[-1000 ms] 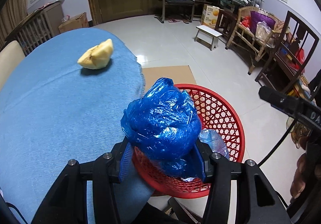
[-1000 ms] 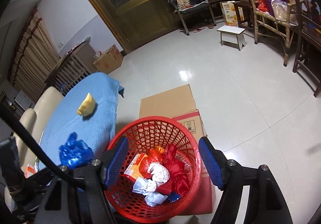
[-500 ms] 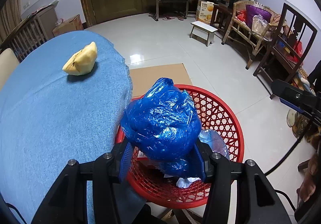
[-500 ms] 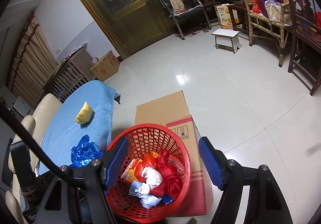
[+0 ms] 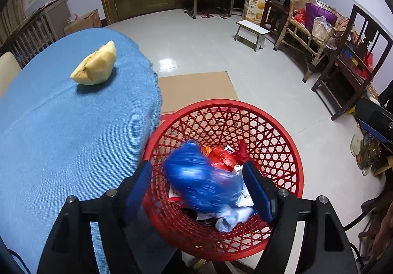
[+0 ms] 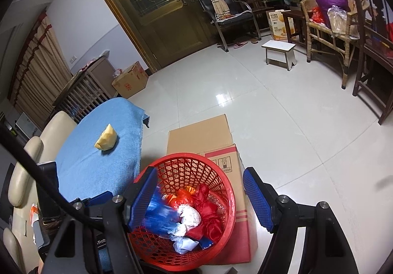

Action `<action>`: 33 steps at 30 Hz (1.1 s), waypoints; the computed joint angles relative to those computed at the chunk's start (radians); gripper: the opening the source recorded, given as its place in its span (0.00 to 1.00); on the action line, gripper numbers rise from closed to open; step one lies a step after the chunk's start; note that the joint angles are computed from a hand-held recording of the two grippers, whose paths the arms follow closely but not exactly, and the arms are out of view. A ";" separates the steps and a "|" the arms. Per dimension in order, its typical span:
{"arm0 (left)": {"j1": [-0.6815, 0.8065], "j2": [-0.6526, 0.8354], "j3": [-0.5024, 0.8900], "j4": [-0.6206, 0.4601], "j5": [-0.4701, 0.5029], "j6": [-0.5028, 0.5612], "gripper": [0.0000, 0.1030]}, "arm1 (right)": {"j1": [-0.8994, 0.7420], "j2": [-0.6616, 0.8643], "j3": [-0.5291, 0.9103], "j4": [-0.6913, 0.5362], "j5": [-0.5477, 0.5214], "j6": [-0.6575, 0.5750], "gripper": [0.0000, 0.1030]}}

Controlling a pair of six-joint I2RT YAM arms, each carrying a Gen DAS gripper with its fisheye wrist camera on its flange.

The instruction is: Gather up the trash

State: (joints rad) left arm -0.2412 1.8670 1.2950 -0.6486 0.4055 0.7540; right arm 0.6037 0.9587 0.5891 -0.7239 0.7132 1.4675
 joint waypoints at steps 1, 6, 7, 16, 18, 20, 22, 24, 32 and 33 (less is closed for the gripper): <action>0.008 -0.002 0.005 -0.006 0.004 0.002 0.74 | 0.003 0.005 0.004 0.000 0.001 0.000 0.73; 0.056 -0.016 0.027 -0.032 0.040 0.012 0.75 | 0.017 0.054 0.031 0.018 0.002 -0.008 0.73; 0.062 -0.019 0.030 -0.036 0.045 0.011 0.75 | 0.023 0.068 0.039 0.021 0.003 -0.009 0.73; 0.164 -0.052 0.061 -0.090 0.126 0.038 0.76 | 0.107 0.236 0.160 0.001 0.023 0.004 0.73; 0.194 -0.060 0.064 -0.093 0.143 0.044 0.76 | 0.126 0.272 0.190 -0.010 0.028 0.011 0.73; 0.234 -0.053 0.086 -0.109 0.166 0.048 0.76 | 0.149 0.306 0.217 -0.024 0.034 0.022 0.73; 0.268 -0.042 0.108 -0.114 0.180 0.043 0.76 | 0.174 0.351 0.253 -0.055 0.045 0.039 0.74; 0.297 -0.034 0.122 -0.100 0.179 0.032 0.76 | 0.197 0.389 0.279 -0.085 0.055 0.057 0.76; 0.391 -0.010 0.164 -0.086 0.207 0.021 0.88 | 0.259 0.492 0.337 -0.156 0.060 0.122 0.76; 0.400 -0.015 0.158 -0.079 0.218 0.023 0.88 | 0.265 0.505 0.344 -0.160 0.060 0.125 0.76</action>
